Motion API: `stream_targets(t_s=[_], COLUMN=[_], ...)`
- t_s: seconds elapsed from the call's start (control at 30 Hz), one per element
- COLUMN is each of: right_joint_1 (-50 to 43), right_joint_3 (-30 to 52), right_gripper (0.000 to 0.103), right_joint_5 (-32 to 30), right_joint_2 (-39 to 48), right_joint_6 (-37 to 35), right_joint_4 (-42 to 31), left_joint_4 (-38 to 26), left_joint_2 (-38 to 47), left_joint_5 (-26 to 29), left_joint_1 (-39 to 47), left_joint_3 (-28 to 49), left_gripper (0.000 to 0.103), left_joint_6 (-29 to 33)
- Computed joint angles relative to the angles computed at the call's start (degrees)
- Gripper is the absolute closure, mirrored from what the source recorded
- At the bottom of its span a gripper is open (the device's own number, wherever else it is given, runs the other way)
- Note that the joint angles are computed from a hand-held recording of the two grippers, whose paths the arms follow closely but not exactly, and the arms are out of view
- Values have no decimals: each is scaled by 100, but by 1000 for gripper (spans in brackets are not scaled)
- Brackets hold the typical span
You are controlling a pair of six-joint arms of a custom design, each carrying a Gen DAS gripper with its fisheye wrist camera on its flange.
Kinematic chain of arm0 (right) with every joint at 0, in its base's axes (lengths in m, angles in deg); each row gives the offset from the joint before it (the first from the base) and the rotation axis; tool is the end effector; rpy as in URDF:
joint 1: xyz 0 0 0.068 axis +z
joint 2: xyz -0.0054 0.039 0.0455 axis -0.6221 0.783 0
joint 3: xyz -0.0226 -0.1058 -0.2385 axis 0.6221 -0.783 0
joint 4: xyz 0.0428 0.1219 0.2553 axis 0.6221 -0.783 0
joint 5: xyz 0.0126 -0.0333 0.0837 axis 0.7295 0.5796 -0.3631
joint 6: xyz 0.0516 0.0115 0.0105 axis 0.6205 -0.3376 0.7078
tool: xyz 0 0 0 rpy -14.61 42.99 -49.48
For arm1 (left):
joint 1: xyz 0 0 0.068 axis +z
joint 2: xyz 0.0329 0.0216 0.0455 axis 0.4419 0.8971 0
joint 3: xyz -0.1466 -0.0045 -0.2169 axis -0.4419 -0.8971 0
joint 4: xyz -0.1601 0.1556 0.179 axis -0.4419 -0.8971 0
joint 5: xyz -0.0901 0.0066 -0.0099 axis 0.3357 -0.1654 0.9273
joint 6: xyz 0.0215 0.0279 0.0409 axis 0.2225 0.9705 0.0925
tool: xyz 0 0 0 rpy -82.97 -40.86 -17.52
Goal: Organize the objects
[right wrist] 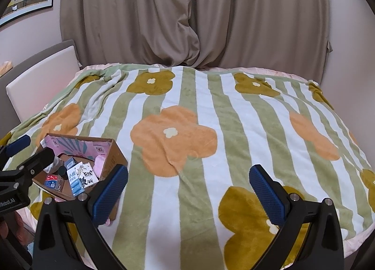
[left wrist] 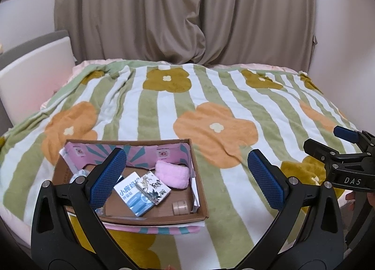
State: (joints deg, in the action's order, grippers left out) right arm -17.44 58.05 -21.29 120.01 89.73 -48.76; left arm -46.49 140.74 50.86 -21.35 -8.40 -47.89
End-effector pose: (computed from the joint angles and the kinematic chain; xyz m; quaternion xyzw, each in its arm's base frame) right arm 0.2021 0.0652 0.2566 0.0247 0.9029 -0.0196 0.4286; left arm 0.2413 -0.2419 0.2538 0.1142 0.8740 -0.0808 0.4654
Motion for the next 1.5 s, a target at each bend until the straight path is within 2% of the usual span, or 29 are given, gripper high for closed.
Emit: stream_targets(t_s=[1.27, 1.5], right_joint_1=[41, 61], right_joint_3=[4, 22], right_gripper=[0, 0], right_joint_5=[-37, -23], right_joint_2=[-31, -5], right_joint_6=[13, 26], right_joint_4=[-7, -6], left_joint_4=[-161, -164], left_joint_2=[-133, -164], left_joint_5=[-184, -816], left_joint_1=[-143, -372], left_joint_3=[11, -3], left_gripper=[0, 0], left_joint_6=[-173, -86])
